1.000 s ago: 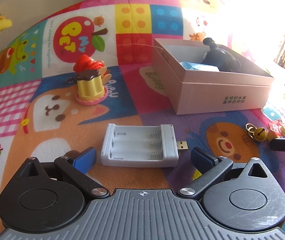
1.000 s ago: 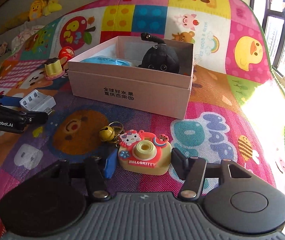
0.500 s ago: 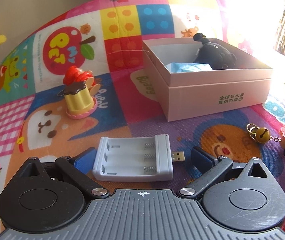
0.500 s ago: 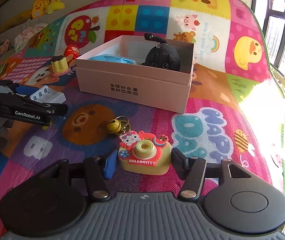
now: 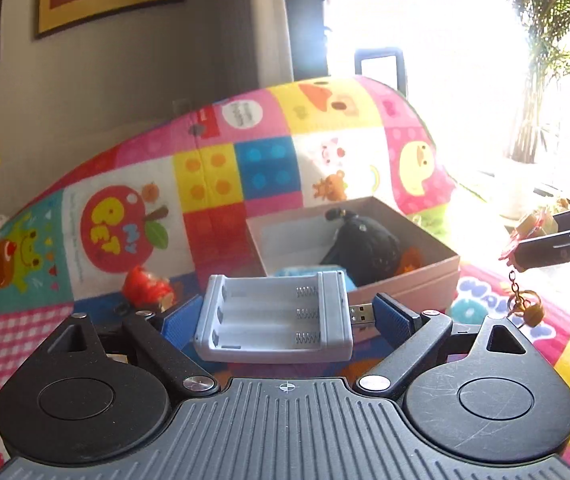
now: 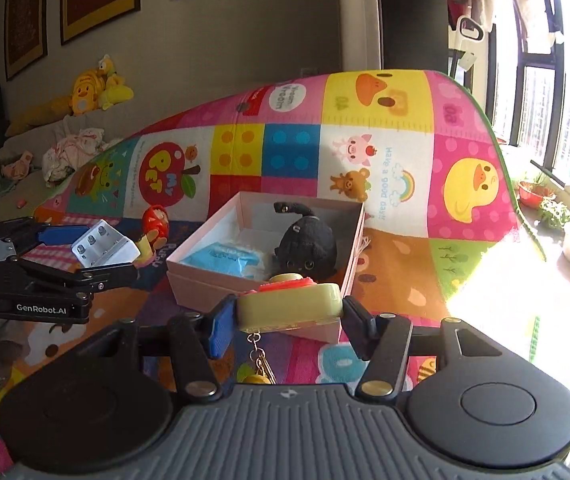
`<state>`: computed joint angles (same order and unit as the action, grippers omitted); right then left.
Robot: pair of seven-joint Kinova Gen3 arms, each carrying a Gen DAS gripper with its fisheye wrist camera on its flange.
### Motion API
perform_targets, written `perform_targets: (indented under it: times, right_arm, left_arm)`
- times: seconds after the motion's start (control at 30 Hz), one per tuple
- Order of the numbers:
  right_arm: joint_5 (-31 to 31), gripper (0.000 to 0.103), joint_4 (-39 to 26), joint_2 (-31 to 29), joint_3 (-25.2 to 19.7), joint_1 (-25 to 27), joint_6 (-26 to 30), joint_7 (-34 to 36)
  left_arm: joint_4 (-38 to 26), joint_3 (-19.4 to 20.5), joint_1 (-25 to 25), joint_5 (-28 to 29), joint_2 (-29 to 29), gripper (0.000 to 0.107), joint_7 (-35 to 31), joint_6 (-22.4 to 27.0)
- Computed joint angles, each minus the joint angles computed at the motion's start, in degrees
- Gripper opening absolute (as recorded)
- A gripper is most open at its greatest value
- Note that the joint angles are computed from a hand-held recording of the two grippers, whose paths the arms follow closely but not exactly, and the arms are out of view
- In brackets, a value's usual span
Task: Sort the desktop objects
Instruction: 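Grasp pink Hello Kitty toy with right gripper, then lower Hello Kitty toy into pink box and open right gripper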
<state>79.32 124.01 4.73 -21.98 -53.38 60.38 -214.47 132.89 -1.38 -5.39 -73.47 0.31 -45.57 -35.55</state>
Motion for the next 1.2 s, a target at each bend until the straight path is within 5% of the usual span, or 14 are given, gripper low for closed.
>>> perform_targets:
  times: [0.1, 0.27, 0.4, 0.5, 0.7, 0.9, 0.97, 1.07, 1.2]
  right_arm:
    - [3.31, 0.056, 0.14, -1.76, -0.88, 0.03, 3.51, -0.71]
    - [5.53, 0.056, -0.91, -1.41, -8.46, 8.20, 5.50, 1.42]
    - [5.01, 0.056, -1.90, -0.24, -7.66, 10.01, 3.77, 3.42]
    - [4.95, 0.056, -2.33, 0.27, -6.34, 11.74, 0.75, 3.57]
    - [3.75, 0.056, -10.67, 5.12, -1.96, 17.85, -11.78, 9.45]
    - [-5.57, 0.056, -26.60, 17.49, 12.07, 14.71, -22.71, 23.43]
    - [-9.61, 0.056, -31.91, 21.93, 13.14, 15.69, -23.19, 28.09]
    - [-15.06, 0.057, -39.87, 27.98, 8.12, 20.10, -18.39, 35.08]
    - [-20.60, 0.058, -44.65, 29.77, 8.91, 18.68, -14.09, 40.92]
  left_arm:
    - [-3.55, 2.56, 3.33, 6.50, 2.01, 0.095, -4.63, 3.87]
    - [-13.98, 9.91, 6.76, 13.80, 12.61, 0.095, -5.02, 13.82]
    - [-21.86, 17.85, 2.87, 9.91, 21.26, 0.095, -0.31, 19.24]
    - [-19.17, 20.35, -2.24, 12.95, 20.96, 0.099, -3.57, 15.16]
    - [-5.62, 7.92, -0.47, 22.44, 13.94, 0.102, -16.62, 2.37]
    - [-0.43, 6.91, -7.57, 17.39, 11.95, 0.102, -11.46, 2.48]
    - [0.20, 6.14, -9.16, 15.98, 11.95, 0.102, -9.64, 2.39]
    - [-0.03, 5.56, -10.83, 14.09, 12.57, 0.102, -6.40, 3.70]
    - [-0.29, 4.87, -11.04, 18.92, 13.53, 0.103, -7.65, 5.68]
